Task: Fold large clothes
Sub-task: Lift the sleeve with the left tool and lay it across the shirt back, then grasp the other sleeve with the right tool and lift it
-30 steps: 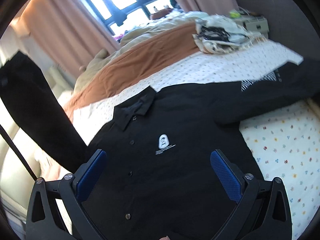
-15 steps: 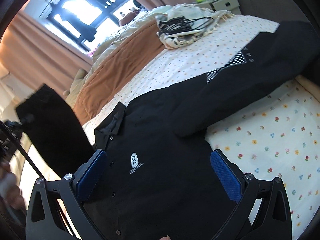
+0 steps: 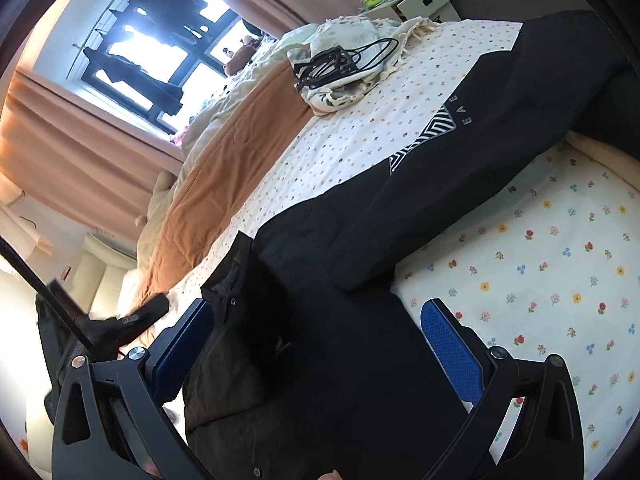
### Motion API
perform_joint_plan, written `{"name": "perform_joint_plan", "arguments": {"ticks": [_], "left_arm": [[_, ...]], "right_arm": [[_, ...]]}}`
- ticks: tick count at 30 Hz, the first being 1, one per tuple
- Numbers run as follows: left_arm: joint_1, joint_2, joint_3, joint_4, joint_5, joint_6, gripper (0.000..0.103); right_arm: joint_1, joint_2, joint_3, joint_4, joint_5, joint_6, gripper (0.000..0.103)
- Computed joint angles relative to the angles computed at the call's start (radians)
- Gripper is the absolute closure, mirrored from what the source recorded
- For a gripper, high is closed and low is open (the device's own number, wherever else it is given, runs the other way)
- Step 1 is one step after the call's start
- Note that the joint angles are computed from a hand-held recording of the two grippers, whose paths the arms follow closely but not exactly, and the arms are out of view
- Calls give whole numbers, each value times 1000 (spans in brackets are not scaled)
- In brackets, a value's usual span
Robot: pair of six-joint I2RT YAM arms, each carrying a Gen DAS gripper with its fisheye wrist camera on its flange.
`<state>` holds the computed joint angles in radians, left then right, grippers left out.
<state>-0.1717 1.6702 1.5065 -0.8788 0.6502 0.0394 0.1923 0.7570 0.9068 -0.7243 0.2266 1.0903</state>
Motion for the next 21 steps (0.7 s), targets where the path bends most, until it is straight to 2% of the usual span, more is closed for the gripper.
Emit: {"name": "perform_joint_plan", "arguments": {"ticks": [6, 13, 17, 21], "left_arm": [[121, -112, -107, -1, 46, 39, 0], [323, -256, -244, 46, -11, 161, 0], [440, -265, -277, 68, -14, 202, 0], [533, -222, -277, 70, 63, 257, 0]], "right_arm": [[20, 17, 4, -4, 9, 5, 0], [84, 102, 21, 49, 22, -4, 0], [110, 184, 33, 66, 11, -21, 14], [118, 261, 42, 93, -30, -16, 26]]}}
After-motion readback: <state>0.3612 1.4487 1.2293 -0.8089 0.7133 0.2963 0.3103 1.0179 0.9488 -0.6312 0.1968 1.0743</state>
